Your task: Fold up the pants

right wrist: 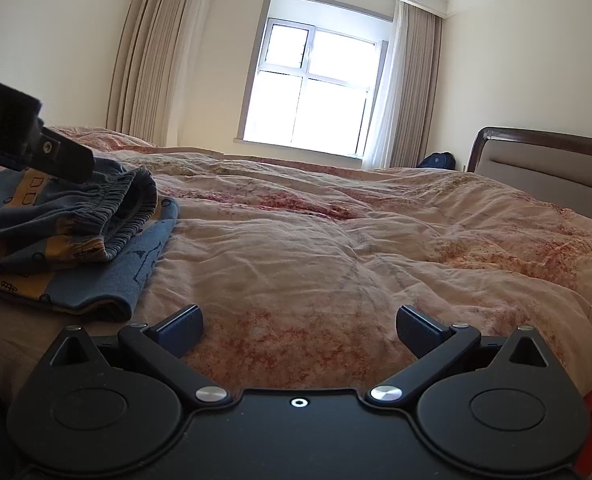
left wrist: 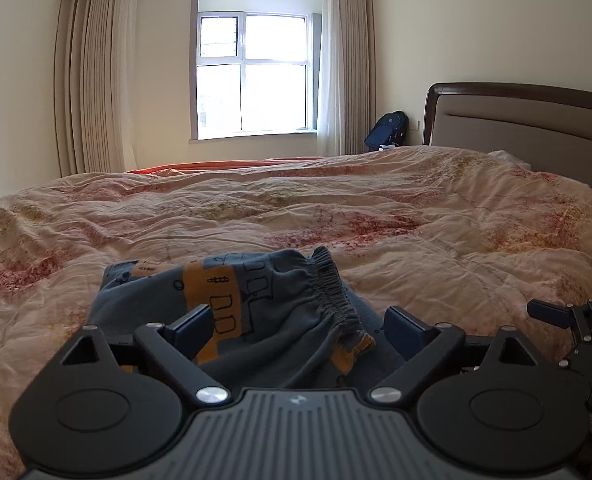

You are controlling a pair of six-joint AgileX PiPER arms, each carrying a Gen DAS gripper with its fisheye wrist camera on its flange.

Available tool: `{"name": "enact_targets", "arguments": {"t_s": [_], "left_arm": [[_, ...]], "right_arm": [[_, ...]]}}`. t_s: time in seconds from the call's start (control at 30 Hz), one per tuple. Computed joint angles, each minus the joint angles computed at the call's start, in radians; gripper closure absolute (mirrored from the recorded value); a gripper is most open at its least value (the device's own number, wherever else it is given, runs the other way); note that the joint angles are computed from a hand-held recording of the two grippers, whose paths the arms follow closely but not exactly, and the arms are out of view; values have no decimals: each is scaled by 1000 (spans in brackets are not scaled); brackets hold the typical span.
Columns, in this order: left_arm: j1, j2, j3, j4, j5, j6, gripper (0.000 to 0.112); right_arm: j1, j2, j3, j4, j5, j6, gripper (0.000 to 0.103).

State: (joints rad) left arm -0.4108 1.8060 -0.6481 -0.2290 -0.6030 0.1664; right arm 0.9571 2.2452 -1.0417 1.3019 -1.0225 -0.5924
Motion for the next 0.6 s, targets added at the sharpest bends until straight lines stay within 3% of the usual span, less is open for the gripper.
{"name": "enact_targets", "arguments": {"t_s": [0.1, 0.2, 0.3, 0.37, 0.5, 0.6], "left_arm": [[-8, -2, 42, -72, -24, 123, 10], [-31, 23, 83, -156, -100, 260, 10], [-26, 33, 84, -144, -87, 275, 12], [-17, 37, 75, -103, -64, 263, 18], [-9, 48, 49, -39, -7, 267, 49], [-16, 51, 45, -52, -8, 287, 68]], "right_arm": [[-33, -43, 78, -132, 52, 169, 1], [-120, -100, 183, -432, 97, 469, 1], [-224, -137, 218, -732, 122, 745, 0], [-292, -139, 196, -932, 132, 901, 1], [-406, -107, 68, -1306, 227, 1120, 4], [-414, -76, -43, -1379, 321, 1155, 26]]}}
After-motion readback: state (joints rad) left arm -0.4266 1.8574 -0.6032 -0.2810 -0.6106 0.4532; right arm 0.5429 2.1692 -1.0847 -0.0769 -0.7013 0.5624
